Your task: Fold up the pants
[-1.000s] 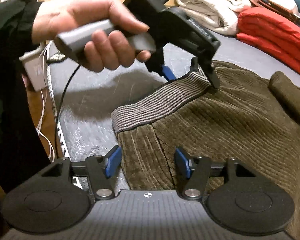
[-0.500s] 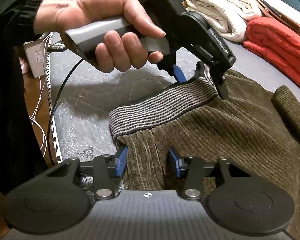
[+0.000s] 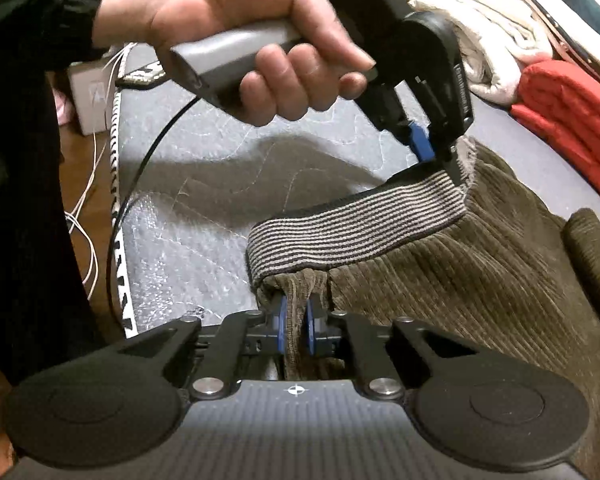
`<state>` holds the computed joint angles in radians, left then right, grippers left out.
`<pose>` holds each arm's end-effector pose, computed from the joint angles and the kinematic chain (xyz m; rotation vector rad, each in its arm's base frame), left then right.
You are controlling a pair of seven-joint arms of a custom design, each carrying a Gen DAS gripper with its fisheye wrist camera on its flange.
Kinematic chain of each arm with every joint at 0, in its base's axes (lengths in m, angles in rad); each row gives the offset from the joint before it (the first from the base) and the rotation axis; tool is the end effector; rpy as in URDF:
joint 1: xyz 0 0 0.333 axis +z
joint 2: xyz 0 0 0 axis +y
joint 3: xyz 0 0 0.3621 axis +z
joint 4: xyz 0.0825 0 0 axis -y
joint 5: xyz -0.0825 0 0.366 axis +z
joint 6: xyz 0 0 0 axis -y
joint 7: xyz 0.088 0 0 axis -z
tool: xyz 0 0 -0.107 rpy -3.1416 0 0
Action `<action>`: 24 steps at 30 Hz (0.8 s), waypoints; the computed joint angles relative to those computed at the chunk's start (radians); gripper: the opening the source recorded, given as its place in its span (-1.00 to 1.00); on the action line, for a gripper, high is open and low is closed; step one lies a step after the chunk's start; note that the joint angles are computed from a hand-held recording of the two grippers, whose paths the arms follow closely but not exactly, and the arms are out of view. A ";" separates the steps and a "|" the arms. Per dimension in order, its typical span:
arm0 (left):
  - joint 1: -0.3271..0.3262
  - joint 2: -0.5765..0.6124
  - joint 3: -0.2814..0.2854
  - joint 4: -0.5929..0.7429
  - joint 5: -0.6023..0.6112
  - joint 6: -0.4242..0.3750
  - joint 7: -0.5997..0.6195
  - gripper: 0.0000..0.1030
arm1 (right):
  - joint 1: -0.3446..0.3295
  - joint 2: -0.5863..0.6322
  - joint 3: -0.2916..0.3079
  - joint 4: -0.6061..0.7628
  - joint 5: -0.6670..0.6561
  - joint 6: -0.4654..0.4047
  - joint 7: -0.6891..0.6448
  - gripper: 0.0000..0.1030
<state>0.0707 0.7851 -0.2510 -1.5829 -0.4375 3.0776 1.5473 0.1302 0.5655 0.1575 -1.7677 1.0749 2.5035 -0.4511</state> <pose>0.7593 -0.0530 0.3039 -2.3128 1.5183 -1.0669 0.6652 0.1750 0.3117 -2.3685 0.1728 -0.2419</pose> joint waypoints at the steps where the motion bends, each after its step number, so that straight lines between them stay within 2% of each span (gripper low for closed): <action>1: 0.005 0.003 -0.004 0.001 0.000 -0.009 0.002 -0.51 | 0.006 0.004 -0.005 0.007 -0.012 -0.004 0.019 -0.79; 2: 0.011 0.005 -0.006 0.003 -0.005 -0.027 -0.003 -0.48 | 0.013 0.008 -0.014 0.017 -0.031 -0.011 0.052 -0.76; 3: 0.017 0.005 -0.007 0.003 -0.012 -0.049 -0.011 -0.37 | 0.017 0.011 -0.020 0.024 -0.047 -0.021 0.083 -0.71; 5: 0.071 0.014 -0.063 0.003 -0.044 -0.074 0.011 -0.16 | 0.014 0.013 -0.022 0.033 -0.053 -0.031 0.127 -0.60; 6: 0.096 0.019 -0.091 0.004 -0.062 -0.080 0.029 -0.07 | 0.009 0.013 -0.020 0.033 -0.048 -0.032 0.135 -0.39; 7: 0.111 0.023 -0.107 0.008 -0.074 -0.090 0.043 0.03 | 0.000 0.015 -0.019 0.037 -0.050 -0.049 0.144 -0.28; 10: 0.127 0.035 -0.127 0.029 -0.099 -0.122 0.088 0.12 | -0.014 0.017 -0.020 0.032 -0.066 -0.081 0.137 0.03; 12: 0.133 0.049 -0.144 0.050 -0.118 -0.144 0.122 0.13 | -0.020 0.010 -0.011 0.011 -0.050 -0.063 0.076 0.09; 13: 0.124 0.052 -0.139 0.058 -0.122 -0.150 0.131 0.28 | -0.021 0.006 -0.006 0.003 -0.039 -0.052 0.049 0.12; 15: 0.103 0.055 -0.123 0.073 -0.120 -0.163 0.149 0.47 | -0.013 0.010 -0.013 0.012 -0.045 -0.053 0.065 0.13; 17: 0.072 0.057 -0.094 0.088 -0.108 -0.173 0.157 0.56 | -0.007 0.019 -0.018 0.027 -0.051 -0.051 0.088 0.06; 18: 0.053 0.058 -0.073 0.095 -0.099 -0.178 0.152 0.57 | -0.005 0.021 -0.016 0.029 -0.048 -0.040 0.085 -0.07; 19: 0.038 0.061 -0.058 0.101 -0.091 -0.177 0.149 0.57 | -0.005 0.022 -0.014 0.030 -0.046 -0.034 0.078 -0.11; 21: 0.002 0.064 -0.017 0.111 -0.075 -0.165 0.121 0.47 | -0.008 0.022 -0.011 0.030 -0.046 -0.032 0.066 -0.26; 22: -0.022 0.063 0.014 0.113 -0.061 -0.161 0.092 0.22 | -0.010 0.021 -0.008 0.028 -0.044 -0.030 0.052 -0.39; 24: -0.110 0.054 0.136 0.119 0.008 -0.166 -0.001 -0.24 | -0.013 0.015 -0.002 0.020 -0.040 -0.031 0.027 -0.57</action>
